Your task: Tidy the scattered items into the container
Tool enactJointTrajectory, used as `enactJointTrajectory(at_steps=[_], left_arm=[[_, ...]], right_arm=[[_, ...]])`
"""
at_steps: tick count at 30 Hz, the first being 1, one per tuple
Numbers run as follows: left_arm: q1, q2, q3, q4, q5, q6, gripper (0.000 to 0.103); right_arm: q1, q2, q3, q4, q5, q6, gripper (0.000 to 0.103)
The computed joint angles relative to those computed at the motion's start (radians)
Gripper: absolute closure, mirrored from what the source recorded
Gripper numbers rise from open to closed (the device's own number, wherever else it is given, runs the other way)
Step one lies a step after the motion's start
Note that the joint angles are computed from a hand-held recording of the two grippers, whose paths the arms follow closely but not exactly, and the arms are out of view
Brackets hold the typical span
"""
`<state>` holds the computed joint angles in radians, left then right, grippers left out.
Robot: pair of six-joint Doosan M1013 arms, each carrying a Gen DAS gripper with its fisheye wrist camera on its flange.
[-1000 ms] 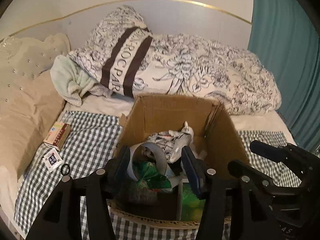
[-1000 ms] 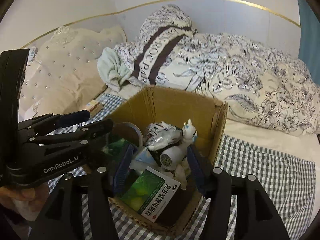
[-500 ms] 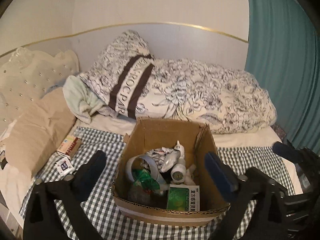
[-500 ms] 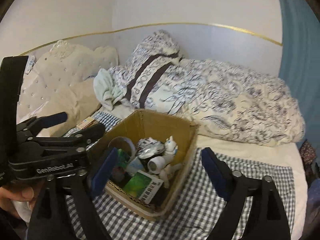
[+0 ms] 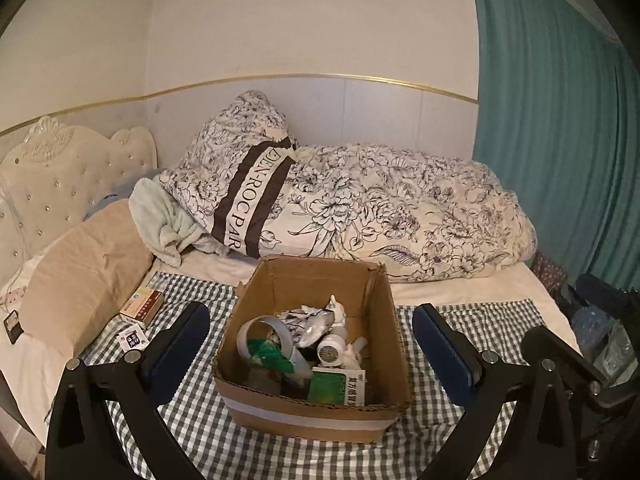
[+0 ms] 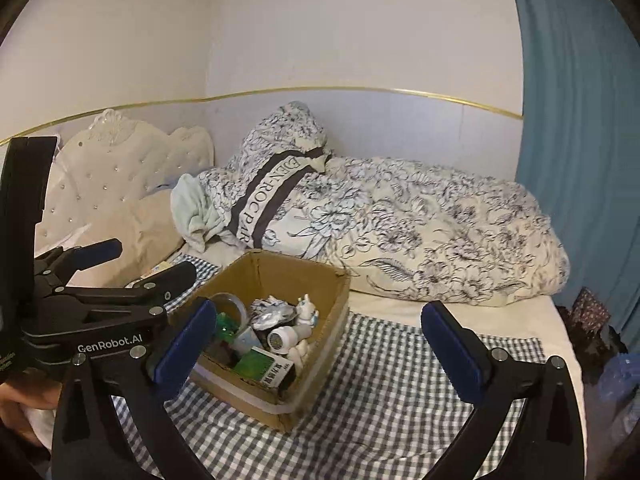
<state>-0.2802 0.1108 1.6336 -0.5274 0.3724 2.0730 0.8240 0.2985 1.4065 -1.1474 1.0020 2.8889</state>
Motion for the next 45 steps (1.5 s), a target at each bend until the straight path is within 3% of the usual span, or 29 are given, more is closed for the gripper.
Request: enactJointTrajectory(at_steps=[11, 23, 45], left_arm=[[-0.059, -0.035, 0.045, 0.066, -0.065, -0.06, 0.0], [-0.129, -0.046, 0.07, 0.035, -0.058, -0.027, 0.0], [-0.213, -0.062, 0.112, -0.023, -0.072, 0.043, 0.0]], right_arm=[[0.008, -0.072, 0.093, -0.041, 0.107, 0.113, 0.0], [0.016, -0.121, 0.162, -0.044, 0.225, 0.141, 0.0], [-0.001, -0.192, 0.256, -0.007, 0.286, 0.218, 0.0]])
